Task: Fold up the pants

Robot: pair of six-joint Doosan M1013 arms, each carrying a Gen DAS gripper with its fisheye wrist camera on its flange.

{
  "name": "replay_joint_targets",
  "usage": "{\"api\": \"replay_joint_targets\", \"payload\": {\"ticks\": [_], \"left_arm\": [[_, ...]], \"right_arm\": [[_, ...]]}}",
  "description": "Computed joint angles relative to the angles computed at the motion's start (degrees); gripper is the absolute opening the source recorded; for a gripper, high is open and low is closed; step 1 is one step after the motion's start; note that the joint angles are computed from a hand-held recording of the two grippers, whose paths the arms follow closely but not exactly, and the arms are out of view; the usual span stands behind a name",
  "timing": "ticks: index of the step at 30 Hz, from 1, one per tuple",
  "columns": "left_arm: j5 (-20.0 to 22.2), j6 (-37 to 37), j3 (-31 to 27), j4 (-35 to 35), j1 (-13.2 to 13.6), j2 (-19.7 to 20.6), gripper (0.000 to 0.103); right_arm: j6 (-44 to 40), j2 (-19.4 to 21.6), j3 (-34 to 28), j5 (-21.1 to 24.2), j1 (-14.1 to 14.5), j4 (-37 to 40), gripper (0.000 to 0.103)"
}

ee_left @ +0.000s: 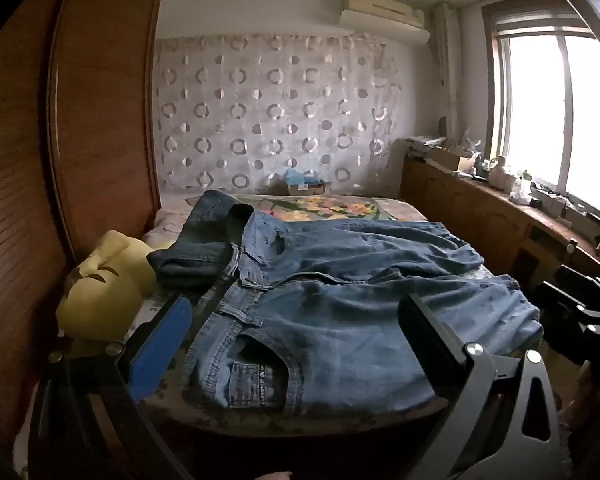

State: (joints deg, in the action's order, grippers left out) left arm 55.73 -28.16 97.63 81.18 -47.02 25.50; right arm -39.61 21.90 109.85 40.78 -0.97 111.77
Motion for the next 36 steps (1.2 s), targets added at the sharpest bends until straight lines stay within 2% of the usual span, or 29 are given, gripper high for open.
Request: {"api": "replay_joint_targets", "payload": {"ticks": [5, 13, 36], "left_arm": [[1.07, 1.94, -0.44, -0.51, -0.13, 0.27, 0.103], [1.24, 1.77, -0.29, -0.18, -0.24, 0.19, 0.103], [2.37, 3.03, -0.82, -0.39, -0.71, 0.59, 0.103]], "right_arm": [[0.01, -0.14, 0.17, -0.04, -0.03, -0.07, 0.096], [2.12, -0.13, -0.17, -0.45, -0.06, -1.47, 0.096], [1.70, -0.01, -0.02, 0.03, 0.05, -0.45, 0.096]]}}
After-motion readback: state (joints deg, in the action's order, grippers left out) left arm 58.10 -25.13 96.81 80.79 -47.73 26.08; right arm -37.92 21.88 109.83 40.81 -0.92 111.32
